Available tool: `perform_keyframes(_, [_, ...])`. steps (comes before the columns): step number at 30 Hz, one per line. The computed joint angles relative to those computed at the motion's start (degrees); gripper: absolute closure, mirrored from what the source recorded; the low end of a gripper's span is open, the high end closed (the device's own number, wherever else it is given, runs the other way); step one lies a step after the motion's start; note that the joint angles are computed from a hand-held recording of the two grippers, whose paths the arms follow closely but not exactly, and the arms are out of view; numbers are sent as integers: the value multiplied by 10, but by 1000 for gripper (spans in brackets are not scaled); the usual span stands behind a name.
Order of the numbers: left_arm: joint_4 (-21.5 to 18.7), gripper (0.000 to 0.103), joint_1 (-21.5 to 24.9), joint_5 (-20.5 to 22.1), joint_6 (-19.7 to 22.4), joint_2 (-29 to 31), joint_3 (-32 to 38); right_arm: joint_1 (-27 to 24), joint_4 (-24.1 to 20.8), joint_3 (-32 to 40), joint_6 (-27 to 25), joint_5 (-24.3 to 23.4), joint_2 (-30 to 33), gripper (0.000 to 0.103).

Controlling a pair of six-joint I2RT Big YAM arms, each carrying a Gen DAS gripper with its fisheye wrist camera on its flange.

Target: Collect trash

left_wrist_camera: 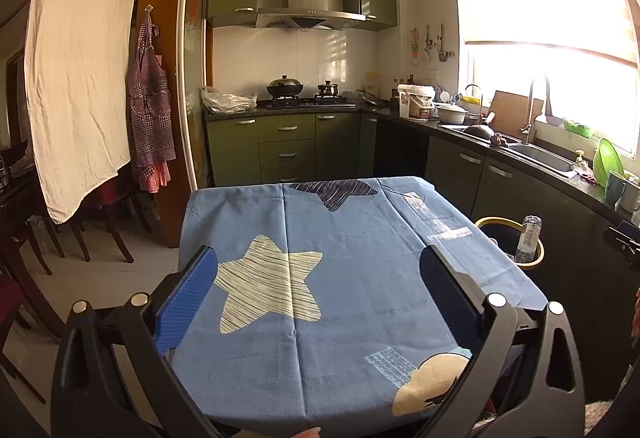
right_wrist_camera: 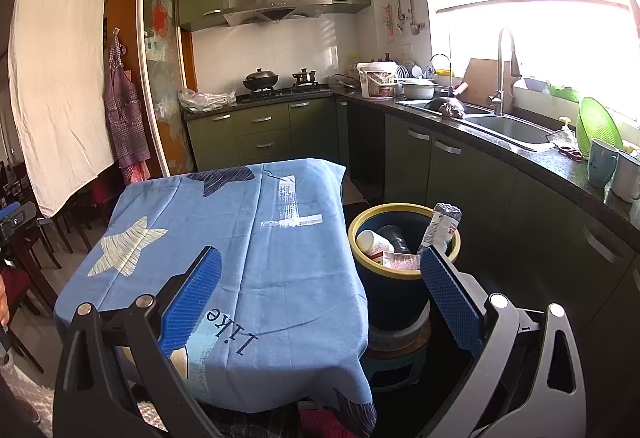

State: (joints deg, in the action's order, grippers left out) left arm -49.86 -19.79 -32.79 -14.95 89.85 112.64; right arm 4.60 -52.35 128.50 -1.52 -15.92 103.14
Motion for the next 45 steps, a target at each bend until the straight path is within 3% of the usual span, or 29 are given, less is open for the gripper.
perform_keyframes(45, [1,7,0,10,-2,0,-11,2,3,-7,-1,-4,0,5])
